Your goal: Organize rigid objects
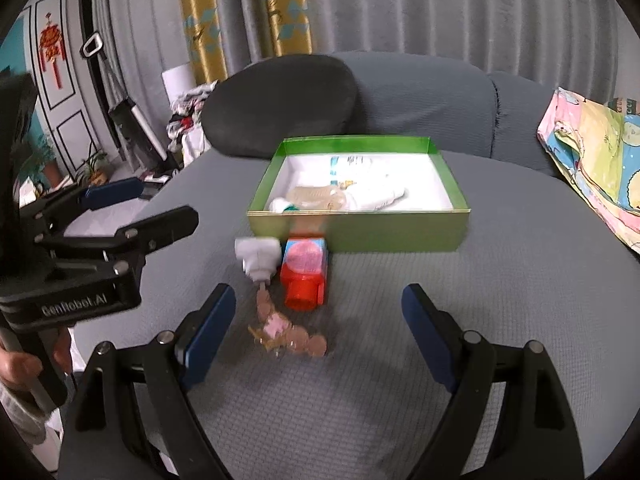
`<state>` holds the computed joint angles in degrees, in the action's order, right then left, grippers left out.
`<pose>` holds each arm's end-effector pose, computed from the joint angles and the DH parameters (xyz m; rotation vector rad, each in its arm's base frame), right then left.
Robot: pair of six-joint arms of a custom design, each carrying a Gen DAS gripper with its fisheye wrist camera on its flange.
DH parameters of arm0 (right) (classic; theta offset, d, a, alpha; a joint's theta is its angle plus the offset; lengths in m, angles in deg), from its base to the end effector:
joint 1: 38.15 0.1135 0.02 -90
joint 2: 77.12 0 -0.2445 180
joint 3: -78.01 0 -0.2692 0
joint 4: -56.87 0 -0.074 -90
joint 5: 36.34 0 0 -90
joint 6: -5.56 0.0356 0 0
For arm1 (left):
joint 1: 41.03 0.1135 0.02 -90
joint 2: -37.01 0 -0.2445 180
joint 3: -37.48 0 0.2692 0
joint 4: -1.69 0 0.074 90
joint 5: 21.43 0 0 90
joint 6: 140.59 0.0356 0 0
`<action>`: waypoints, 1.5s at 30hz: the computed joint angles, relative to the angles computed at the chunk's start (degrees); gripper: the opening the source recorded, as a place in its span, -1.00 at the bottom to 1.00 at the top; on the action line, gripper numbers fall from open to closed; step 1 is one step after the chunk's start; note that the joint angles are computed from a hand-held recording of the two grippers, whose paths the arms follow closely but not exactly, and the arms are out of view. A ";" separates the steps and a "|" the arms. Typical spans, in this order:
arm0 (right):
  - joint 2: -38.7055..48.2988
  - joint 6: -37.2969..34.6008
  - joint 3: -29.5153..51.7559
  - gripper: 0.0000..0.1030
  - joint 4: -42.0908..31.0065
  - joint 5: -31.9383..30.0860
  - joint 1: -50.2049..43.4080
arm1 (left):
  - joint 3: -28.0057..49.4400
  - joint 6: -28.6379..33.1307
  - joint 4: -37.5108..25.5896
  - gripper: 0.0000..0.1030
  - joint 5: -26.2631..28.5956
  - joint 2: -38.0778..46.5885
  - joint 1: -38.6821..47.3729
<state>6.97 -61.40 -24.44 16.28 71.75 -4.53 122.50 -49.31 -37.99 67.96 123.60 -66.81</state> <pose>0.2856 0.1766 0.2470 -0.0701 2.3430 0.1081 0.3216 -0.1549 0.2779 0.5326 2.2371 -0.2091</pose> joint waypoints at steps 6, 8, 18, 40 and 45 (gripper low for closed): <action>2.39 -0.68 -2.65 0.66 0.54 -0.81 1.74 | -1.71 -1.72 -2.83 0.63 6.28 2.20 3.12; 3.52 -1.07 -3.27 0.66 1.08 -1.49 1.96 | -2.50 -1.74 -3.37 0.63 7.61 3.07 3.78; 11.37 -4.24 -4.20 0.66 6.95 -4.69 0.70 | -1.17 -4.68 -4.40 0.63 15.29 11.69 4.79; 18.51 -8.08 -3.58 0.31 16.98 -17.87 -3.38 | 7.12 -6.86 -4.92 0.63 24.16 22.85 3.61; 18.37 -7.65 -4.20 0.21 18.19 -17.08 -2.79 | 7.16 -6.57 -4.46 0.63 24.82 23.32 2.91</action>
<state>25.34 -69.05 -28.64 34.47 54.68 -7.32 129.66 -55.88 -42.44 92.78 146.92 -63.90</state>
